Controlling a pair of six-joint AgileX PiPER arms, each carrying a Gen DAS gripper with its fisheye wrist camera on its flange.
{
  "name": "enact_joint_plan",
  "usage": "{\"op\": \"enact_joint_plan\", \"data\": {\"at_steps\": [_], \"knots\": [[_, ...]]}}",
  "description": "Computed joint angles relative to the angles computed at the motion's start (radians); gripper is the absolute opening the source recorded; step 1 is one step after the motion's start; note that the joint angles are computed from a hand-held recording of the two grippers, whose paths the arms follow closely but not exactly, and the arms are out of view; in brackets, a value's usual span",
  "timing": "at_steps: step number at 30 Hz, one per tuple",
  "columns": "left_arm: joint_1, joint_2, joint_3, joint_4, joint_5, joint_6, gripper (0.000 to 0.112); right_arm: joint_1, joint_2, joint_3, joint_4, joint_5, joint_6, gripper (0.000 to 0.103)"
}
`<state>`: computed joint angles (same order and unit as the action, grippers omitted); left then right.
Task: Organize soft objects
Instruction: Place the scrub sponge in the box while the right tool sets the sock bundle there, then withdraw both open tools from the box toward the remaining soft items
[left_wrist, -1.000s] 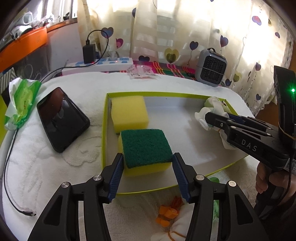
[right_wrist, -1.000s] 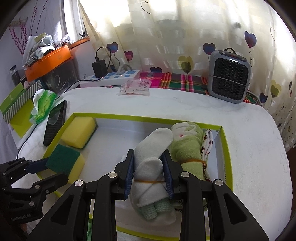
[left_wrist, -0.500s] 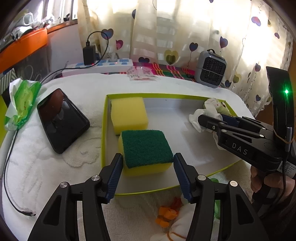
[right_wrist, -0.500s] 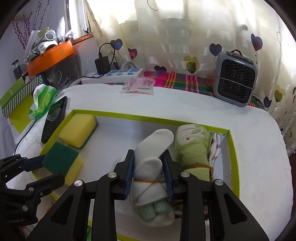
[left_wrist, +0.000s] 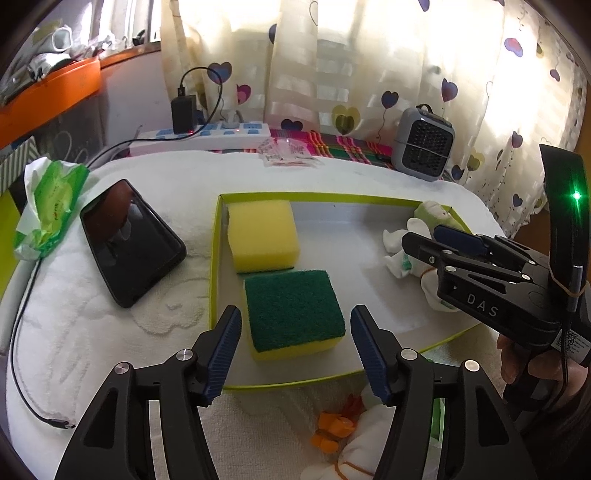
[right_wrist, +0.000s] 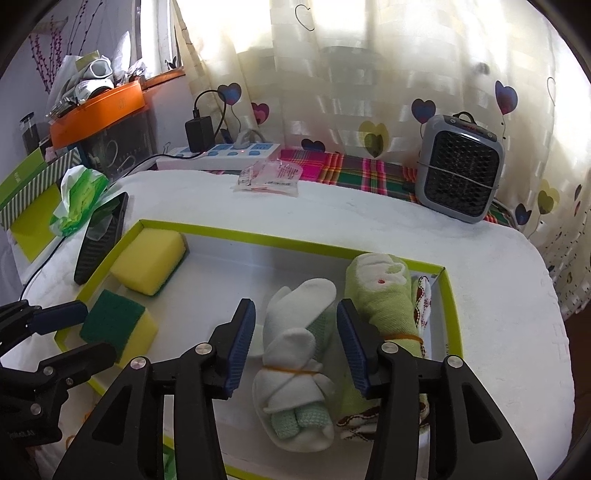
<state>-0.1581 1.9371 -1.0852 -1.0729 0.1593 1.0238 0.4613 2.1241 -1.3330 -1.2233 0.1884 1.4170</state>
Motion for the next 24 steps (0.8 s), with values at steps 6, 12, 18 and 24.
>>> {"op": "enact_joint_plan", "data": {"at_steps": [6, 12, 18, 24], "knots": [[-0.006, -0.01, 0.01, -0.027, -0.007, 0.03, 0.061, 0.0, -0.017, 0.026, -0.088, -0.005, 0.096, 0.048], [-0.009, -0.029, 0.027, -0.036, -0.013, 0.04, 0.061, 0.005, -0.033, 0.052, -0.177, 0.001, 0.196, 0.048], [-0.023, -0.057, 0.053, 0.008, -0.03, 0.001, 0.061, 0.011, -0.065, 0.096, -0.278, 0.005, 0.313, 0.048], [-0.024, -0.098, 0.099, -0.068, -0.042, 0.08, 0.061, 0.023, -0.111, 0.167, -0.441, 0.005, 0.509, 0.048]]}}
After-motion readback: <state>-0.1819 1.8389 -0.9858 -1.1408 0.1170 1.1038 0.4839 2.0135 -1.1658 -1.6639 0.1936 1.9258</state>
